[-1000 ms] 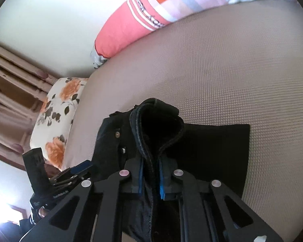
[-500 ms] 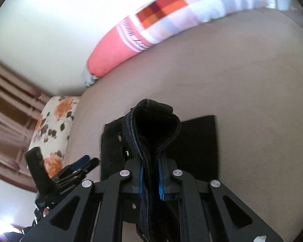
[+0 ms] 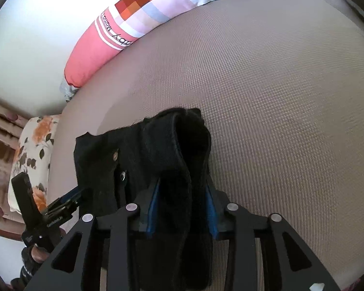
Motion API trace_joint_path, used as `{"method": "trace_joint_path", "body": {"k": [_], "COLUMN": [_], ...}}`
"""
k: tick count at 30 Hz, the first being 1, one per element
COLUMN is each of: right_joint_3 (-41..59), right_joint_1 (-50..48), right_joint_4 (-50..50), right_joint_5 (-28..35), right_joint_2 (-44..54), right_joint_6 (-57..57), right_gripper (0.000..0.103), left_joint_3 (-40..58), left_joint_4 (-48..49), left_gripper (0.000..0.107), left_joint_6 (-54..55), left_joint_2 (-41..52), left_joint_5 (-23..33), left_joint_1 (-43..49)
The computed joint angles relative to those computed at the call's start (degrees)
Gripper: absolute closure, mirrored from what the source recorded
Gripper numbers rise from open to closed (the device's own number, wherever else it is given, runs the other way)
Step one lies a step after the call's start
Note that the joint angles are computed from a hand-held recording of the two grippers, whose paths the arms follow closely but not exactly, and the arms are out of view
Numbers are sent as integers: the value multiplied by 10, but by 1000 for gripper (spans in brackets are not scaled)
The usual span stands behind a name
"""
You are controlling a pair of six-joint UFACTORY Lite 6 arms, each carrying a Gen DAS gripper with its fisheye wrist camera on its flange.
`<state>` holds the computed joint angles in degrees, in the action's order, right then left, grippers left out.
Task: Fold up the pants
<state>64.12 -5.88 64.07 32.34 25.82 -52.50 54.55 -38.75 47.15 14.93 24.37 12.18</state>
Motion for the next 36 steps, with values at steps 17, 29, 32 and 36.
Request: {"method": "trace_joint_path", "body": {"k": [17,29,32,36], "right_joint_3": [-180,-217,-209,-200], "right_joint_1": [-28,-16,-12,-15], "right_joint_4": [-11,-46,-45,-44], "right_joint_5": [35,-6,-15,-13], "right_joint_2": [-188,-204,-184,-169], "right_joint_6": [-11,12,9,3], "right_gripper": [92,95,95,95], "left_joint_3": [-144,-166,-168,-165], "left_joint_4": [-14,6,8,-1], "left_gripper": [29,29,29,29], "left_joint_6": [36,3,-4,2], "left_joint_2": [-133,-142,-142,-135], "left_joint_5": [18,-23,-31,-37], "left_joint_1": [8,-36,-46,-49]}}
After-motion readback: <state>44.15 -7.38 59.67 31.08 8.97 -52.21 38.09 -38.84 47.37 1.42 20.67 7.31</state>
